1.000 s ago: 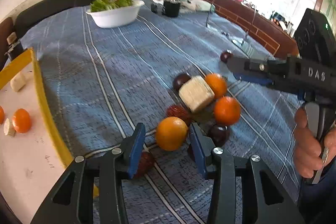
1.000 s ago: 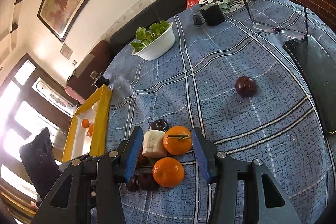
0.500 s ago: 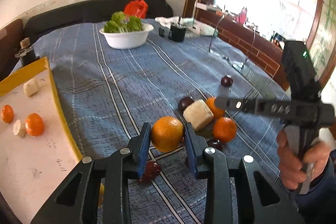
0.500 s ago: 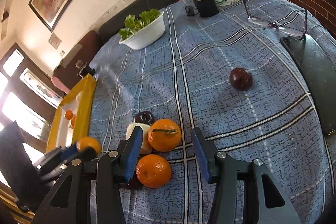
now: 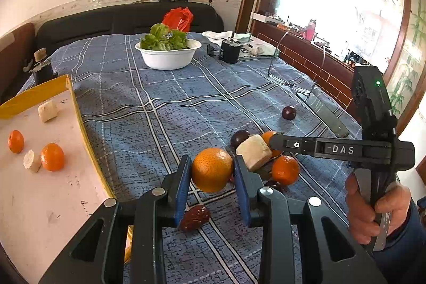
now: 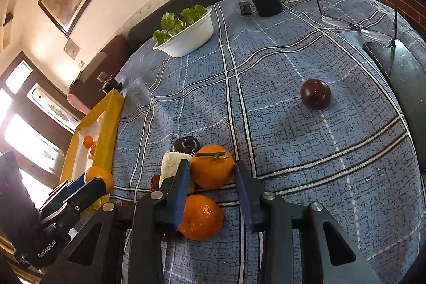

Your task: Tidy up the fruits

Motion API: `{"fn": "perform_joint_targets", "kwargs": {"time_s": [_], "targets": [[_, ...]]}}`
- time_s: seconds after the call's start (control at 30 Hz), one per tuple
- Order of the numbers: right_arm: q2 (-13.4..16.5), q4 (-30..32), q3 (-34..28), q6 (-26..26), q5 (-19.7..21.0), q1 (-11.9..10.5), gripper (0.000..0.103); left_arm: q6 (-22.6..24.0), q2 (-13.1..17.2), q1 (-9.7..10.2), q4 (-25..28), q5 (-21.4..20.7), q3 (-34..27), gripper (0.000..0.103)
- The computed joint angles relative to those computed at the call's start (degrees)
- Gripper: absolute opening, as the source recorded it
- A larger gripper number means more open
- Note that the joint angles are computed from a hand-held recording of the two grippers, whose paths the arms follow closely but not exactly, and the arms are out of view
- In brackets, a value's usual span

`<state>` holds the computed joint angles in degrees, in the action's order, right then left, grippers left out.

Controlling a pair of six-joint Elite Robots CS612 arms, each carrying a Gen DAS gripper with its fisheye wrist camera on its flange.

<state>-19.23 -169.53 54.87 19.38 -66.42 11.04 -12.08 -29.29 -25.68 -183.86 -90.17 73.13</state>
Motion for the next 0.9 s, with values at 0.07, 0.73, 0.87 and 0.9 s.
{"fn": "perform_joint_targets", "kwargs": {"time_s": [0.07,0.73,0.87,0.9], "targets": [[-0.1,0.3,-0.1,-0.8,-0.7,0.2,0.039,-0.2,0.0,0.02,0.2,-0.1,-0.1,0.031],[-1.4,-13.3,3.8,-4.2,-5.6,1.3,0.037,-1.1,-0.1,-0.46,-3.3,6.0,0.8,0.031],[-1.5,-13.1,3.8,-4.2,-5.6,1.3,0.037,-1.2,-0.2,-0.51,-3.4,7.2,0.9,0.031],[-1.4,-12.5,3.7,-4.0,-5.8,1.3,0.037,-1.2,-0.2,-0.51,-3.6,7.3,1.0,0.031]]}}
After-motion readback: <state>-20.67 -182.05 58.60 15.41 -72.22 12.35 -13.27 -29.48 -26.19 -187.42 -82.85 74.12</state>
